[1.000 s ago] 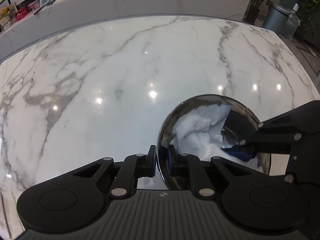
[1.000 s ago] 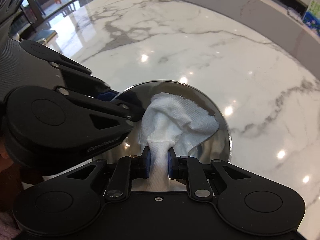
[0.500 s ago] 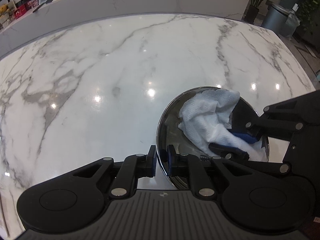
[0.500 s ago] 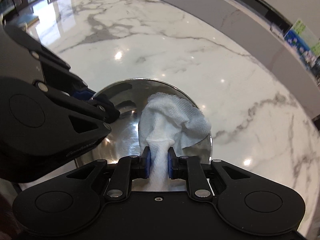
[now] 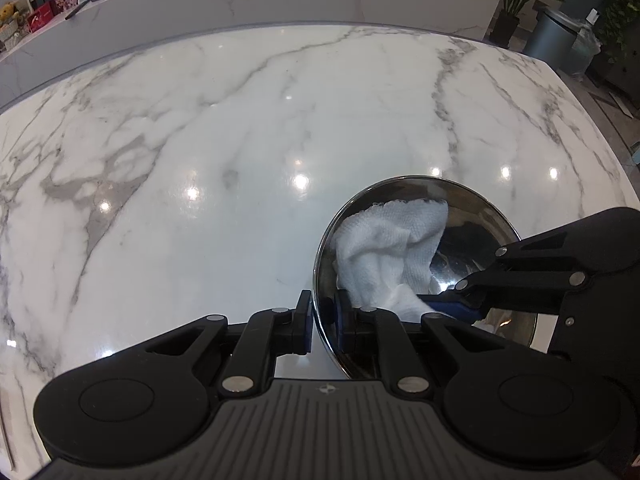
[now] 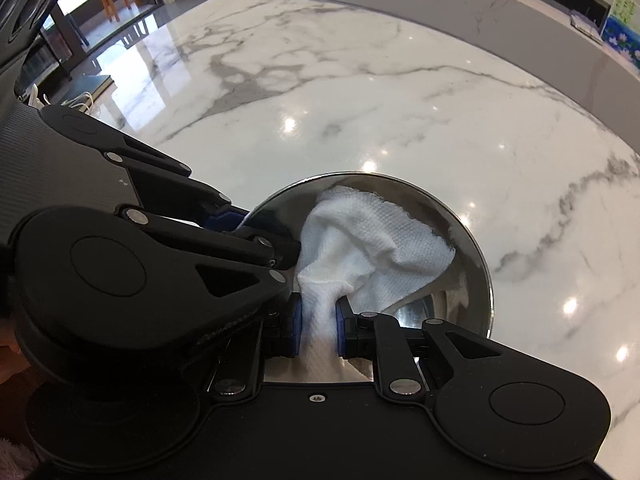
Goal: Clean bowl
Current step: 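Wipe around the bowl's inner wall with the cloth in the right tool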
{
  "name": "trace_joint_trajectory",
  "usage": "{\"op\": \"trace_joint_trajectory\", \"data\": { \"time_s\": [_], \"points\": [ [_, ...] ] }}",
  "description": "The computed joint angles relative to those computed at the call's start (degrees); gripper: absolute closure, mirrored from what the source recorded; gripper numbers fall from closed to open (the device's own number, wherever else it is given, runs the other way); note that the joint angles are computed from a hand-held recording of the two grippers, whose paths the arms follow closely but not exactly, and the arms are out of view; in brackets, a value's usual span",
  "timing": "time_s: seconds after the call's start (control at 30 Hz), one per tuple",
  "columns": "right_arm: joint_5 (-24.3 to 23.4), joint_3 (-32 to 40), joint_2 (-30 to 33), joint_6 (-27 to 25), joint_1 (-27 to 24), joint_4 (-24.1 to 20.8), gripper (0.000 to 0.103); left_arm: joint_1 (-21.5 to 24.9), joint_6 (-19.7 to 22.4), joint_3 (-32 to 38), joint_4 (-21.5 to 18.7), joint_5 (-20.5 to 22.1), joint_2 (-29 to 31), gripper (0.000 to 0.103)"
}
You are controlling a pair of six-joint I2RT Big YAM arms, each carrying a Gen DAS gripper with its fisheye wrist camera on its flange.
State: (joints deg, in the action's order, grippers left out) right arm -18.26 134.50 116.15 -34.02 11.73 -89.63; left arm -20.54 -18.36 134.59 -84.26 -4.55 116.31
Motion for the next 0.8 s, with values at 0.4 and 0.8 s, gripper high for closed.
{"op": "trace_joint_trajectory", "data": {
  "time_s": [0.4, 0.8],
  "points": [
    [6.35, -2.10, -1.28, -2.12, -0.69, 4.27, 0.089, -0.23, 0.86, 0.07, -0.29, -0.47, -0.05, 0.093],
    [2.71, 0.89, 1.01, -1.26, -0.86, 2.98, 0.088, 0.05, 0.71, -0.80, 0.53, 0.32, -0.47, 0.093]
  ]
}}
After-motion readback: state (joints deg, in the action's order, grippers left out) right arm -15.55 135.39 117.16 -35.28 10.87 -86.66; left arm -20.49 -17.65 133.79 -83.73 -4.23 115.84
